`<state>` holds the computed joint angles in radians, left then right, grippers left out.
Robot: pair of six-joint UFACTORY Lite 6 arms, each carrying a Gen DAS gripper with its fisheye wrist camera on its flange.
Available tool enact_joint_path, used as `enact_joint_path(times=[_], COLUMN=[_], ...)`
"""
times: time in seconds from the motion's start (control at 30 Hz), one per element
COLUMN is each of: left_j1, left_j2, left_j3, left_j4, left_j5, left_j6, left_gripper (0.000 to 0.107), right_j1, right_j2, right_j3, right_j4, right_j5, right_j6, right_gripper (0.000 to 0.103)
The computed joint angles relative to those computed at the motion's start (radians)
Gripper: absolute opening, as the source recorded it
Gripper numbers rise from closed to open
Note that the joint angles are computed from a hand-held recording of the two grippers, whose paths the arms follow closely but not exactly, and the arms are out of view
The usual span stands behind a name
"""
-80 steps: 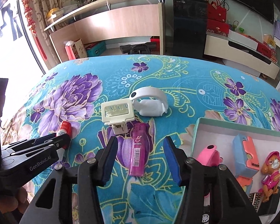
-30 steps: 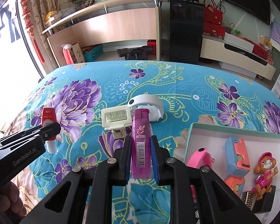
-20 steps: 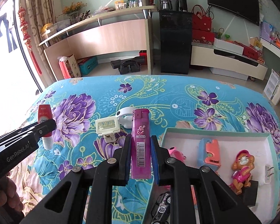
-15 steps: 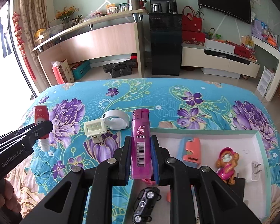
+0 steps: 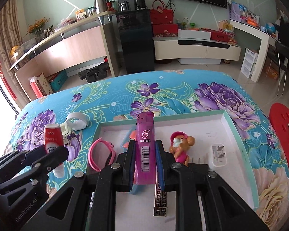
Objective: Organize rigid objects
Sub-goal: 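Carry red tube and purple lighter into the white tray and open both grippers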
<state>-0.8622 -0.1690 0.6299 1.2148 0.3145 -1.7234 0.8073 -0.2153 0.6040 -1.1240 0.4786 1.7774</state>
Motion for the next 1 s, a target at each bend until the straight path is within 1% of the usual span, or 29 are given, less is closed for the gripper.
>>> enact_joint_path(times=[0.13, 0.27, 0.57, 0.8, 1.0], left_j1=[-0.034, -0.034, -0.013, -0.019, -0.024], left_j2=[0.1, 0.166, 0.273, 0.339, 0.353], left_j3=[0.055, 0.083, 0.124, 0.155, 0.17], left_j4=[0.02, 0.034, 0.099, 0.128, 0.074], left_j5=[-0.011, -0.037, -0.081, -0.091, -0.075], left_j6=[-0.028, -0.035, -0.114, -0.153, -0.102], left_gripper=[0.026, 0.026, 0.026, 0.026, 0.027], right_j1=[-0.038, -0.083, -0.152, -0.173, -0.181], right_j2=[-0.056, -0.074, 0.017, 0.081, 0.119], right_j3=[-0.049, -0.076, -0.073, -0.055, -0.043], right_j4=[0.032, 0.048, 0.003, -0.021, -0.007], right_j5=[0.006, -0.031, -0.15, -0.19, -0.209], right_j6=[-0.047, -0.075, -0.047, -0.031, -0.046], right_gripper=[0.02, 0.02, 0.02, 0.02, 0.02])
